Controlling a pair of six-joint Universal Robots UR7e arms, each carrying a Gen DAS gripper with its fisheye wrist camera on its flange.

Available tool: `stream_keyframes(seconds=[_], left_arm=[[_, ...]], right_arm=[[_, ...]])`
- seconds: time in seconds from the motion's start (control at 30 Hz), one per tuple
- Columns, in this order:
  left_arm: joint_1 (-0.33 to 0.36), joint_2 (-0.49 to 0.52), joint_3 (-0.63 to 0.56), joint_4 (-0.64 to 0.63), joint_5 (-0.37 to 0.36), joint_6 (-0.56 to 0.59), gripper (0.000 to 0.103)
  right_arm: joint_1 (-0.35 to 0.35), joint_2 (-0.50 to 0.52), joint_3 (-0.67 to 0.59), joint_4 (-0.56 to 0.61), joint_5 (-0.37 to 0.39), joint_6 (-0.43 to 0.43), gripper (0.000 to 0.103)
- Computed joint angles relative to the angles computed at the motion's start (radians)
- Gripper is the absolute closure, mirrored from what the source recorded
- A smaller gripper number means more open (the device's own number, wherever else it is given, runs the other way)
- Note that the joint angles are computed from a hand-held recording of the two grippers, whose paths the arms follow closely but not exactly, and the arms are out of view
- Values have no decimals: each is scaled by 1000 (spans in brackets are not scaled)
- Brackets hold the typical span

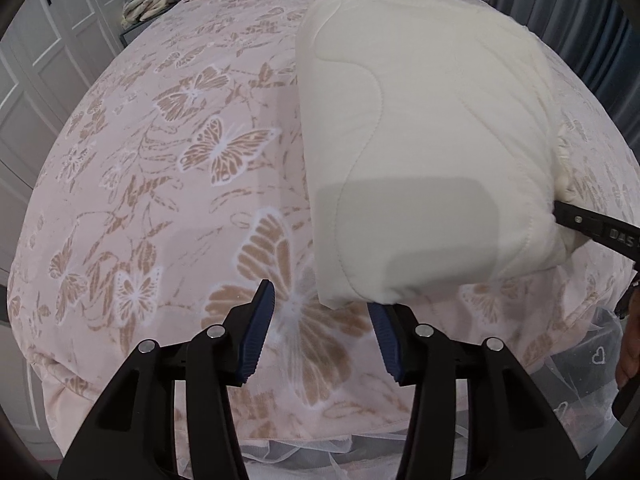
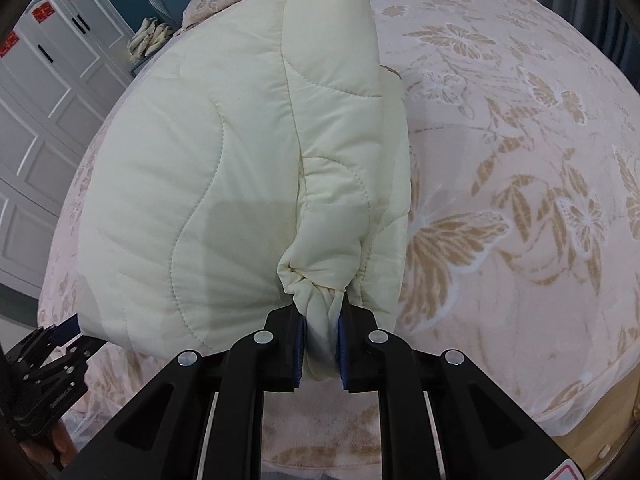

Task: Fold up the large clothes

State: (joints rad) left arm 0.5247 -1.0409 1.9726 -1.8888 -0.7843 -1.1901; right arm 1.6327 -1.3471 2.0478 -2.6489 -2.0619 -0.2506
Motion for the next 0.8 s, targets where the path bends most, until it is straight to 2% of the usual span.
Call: stream_keyframes(seconds=[0.13, 0.23, 0.33, 0.43, 0.6, 0.8], left_arm=[[-18, -13, -4, 4, -1, -9, 57], [-45, -33, -2, -9, 3, -7, 57], [-80, -55, -10, -24, 36, 13, 57], [-93, -54, -43, -16, 87, 38, 57], [-57, -17, -110, -27, 135, 82, 56], [16, 64, -192, -74, 150, 144, 55]], right_arm=[[13, 23, -7, -7, -41, -7, 90], [12, 6, -13, 25, -32, 9, 87], [23, -38, -9, 56, -17, 29, 80], [52, -87, -1, 63, -34, 38, 71], [104, -127, -34, 75, -41, 45, 71], [139, -40, -143, 55, -29, 16, 71]])
